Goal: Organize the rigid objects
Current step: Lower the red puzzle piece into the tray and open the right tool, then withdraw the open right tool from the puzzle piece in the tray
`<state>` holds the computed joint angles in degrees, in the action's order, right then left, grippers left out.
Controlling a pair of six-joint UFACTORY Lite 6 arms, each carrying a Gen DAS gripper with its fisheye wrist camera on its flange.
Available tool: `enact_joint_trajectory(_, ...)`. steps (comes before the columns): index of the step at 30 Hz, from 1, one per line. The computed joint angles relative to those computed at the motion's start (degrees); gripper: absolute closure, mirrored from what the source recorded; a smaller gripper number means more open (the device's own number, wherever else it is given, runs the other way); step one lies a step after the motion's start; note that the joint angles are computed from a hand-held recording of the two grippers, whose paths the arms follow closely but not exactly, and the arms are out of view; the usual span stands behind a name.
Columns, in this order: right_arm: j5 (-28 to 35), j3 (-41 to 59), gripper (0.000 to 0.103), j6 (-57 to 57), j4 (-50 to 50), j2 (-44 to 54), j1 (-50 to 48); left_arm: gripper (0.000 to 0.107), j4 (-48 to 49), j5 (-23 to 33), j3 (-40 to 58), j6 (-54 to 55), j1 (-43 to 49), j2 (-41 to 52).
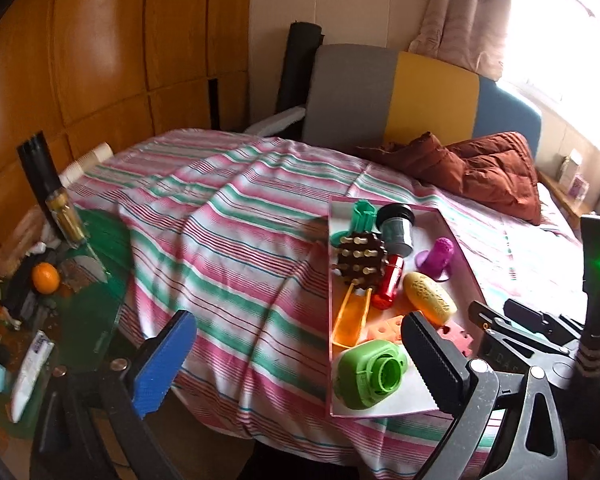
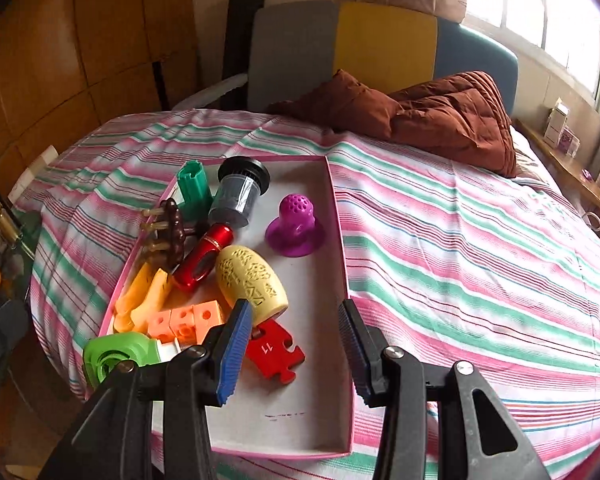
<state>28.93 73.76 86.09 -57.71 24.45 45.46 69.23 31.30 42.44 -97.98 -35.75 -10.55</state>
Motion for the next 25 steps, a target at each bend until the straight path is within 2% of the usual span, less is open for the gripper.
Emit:
enact_joint_trajectory(3,0.7,-0.3,0.058,1.2,-1.2,-0.3,1.0,0.004,0.8,3.8,0.3,-1.4,-2.5,0.1)
enact_joint_trajectory(7,1.8,-0.3,0.058,2.9,-3.0,-0.7,2.1,0.004,0.3,4.2,-0.1,-1.0,-2.4,-0.2)
enact_joint_trajectory(25,3.1,1.1,0.058,2.9,-3.9,-0.3,3.4,0.006,-0.3,1.2,-0.4,-0.3,0.2,0.7)
